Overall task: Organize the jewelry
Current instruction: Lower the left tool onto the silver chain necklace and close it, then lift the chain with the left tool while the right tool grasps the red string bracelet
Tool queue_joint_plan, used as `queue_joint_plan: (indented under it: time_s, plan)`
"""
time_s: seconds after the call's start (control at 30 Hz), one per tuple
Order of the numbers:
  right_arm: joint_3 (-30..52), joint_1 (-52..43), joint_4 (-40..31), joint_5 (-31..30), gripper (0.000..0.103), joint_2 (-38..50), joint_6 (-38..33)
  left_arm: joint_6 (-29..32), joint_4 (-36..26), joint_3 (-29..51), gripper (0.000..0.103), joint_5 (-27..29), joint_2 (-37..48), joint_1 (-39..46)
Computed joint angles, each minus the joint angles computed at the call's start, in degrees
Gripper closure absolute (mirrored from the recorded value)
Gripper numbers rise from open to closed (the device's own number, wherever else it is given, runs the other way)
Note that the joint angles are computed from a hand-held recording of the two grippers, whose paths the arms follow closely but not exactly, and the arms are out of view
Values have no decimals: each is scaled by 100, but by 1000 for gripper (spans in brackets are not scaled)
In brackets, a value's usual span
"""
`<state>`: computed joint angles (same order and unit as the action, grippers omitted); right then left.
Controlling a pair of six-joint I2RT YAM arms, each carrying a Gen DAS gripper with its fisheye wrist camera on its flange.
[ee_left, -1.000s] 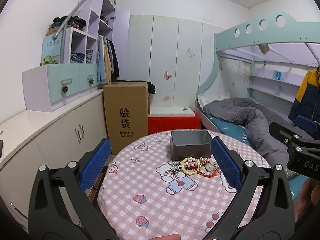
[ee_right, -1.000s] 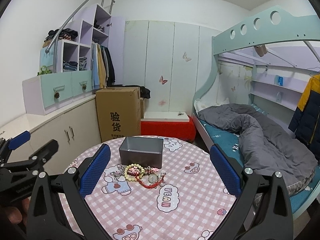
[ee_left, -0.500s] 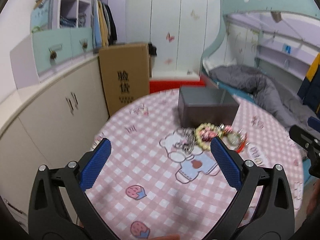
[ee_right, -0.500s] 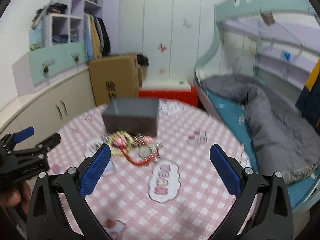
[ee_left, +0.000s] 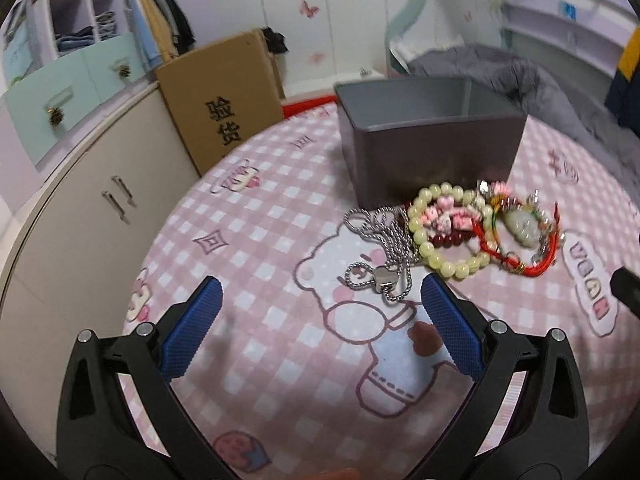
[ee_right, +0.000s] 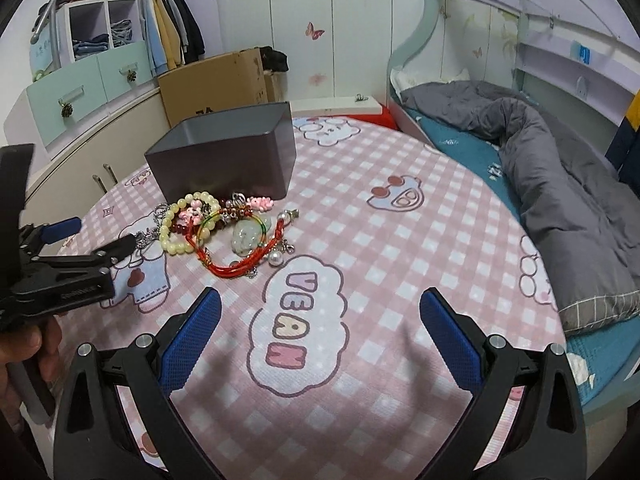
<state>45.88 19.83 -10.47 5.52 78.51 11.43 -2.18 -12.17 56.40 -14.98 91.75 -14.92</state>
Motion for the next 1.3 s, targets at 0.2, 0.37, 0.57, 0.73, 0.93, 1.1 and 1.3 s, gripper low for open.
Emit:
queue_joint_plan:
  time_s: [0.2, 0.37, 0.57, 0.73, 0.93, 1.1, 1.3]
  plan:
    - [74, -43, 15, -69, 7, 101, -2, 232, -305, 552, 22, 484, 563, 169]
    - [116, -44, -12, -66, 7, 133, -13, 455, -287, 657, 80, 1575, 628, 392]
    - [157, -22, -133, -107, 7, 152, -87, 281, 77, 192, 89, 2094, 180, 558]
    - [305, -82, -196, -318, 8, 302, -147, -15, 396, -572, 89, 2275, -596, 790]
    - [752, -4, -240, -551, 39, 719, -145, -80, 577, -1386, 89, 2451, -1452, 1164]
    - [1068, 290, -399, -857, 61, 992, -244, -41, 533, -1669, 89, 2501, -1775, 1266]
    - [1584, 666, -560, -588, 63, 1641, -916, -61, 585, -1827, 89, 2616, -1839, 1267]
